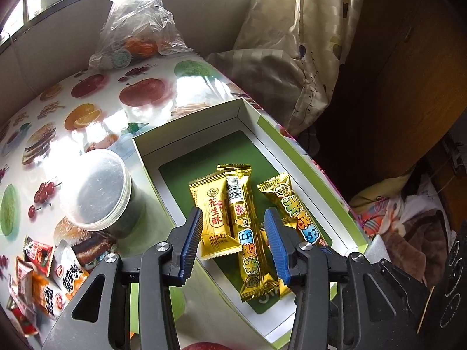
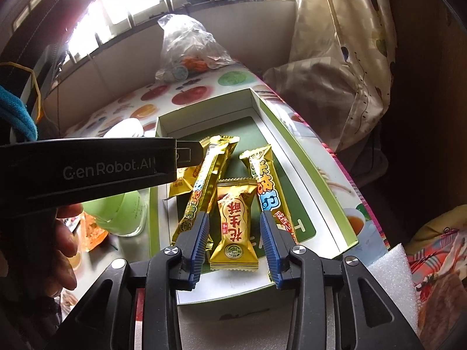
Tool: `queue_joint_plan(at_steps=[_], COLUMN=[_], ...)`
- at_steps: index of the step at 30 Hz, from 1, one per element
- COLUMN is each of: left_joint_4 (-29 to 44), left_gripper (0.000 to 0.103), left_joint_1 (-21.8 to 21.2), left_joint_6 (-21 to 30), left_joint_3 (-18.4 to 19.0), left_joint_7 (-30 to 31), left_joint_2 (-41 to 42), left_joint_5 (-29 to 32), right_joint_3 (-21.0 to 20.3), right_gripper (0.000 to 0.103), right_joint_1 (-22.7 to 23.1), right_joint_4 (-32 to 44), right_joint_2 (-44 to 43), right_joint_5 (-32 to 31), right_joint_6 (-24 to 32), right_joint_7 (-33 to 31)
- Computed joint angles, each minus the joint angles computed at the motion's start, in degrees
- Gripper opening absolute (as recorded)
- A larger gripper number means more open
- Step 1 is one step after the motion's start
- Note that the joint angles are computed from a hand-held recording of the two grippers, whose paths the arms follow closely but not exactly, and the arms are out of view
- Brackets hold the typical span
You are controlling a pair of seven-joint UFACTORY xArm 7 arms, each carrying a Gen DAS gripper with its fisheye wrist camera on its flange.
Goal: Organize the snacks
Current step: 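Lower the yellow packet into the box and open the left tool while the right tool releases its packet, then withdraw both open tools from the box back over the snack pile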
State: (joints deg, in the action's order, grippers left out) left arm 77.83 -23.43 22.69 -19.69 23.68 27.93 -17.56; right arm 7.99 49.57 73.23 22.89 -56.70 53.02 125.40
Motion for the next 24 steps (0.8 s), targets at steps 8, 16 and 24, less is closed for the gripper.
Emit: queue_joint_plan(at_steps=[8,16,24], left_joint_4=[-5.03,-10.02,-14.51], left_gripper=[0.045,0.045,0.045], left_joint_1=[3.1,4.91,6.14], left_joint_6=[-2.65,-5.43,-7.52], left_joint_3=[-2.1,-2.8,-2.66], left_joint_7=[3.28,6.9,11.57], left_joint_2=[-4.17,-8.68,-12.72], left_joint_5=[-4.06,-9.33,-15.26], right_joint_3=[0.21,0.35,0.09], right_gripper=[0.041,0.044,0.045], right_joint_1=[1.07,2.13,3.19], right_joint_4=[1.7,3.98,6.33], right_joint_2=[0.18,0.84,1.88], right_joint_5=[-0.1,-0.52,-0.96], right_joint_6=[2.58,4.68,5.82], right_joint_7=[-0.8,-1.8,-2.81])
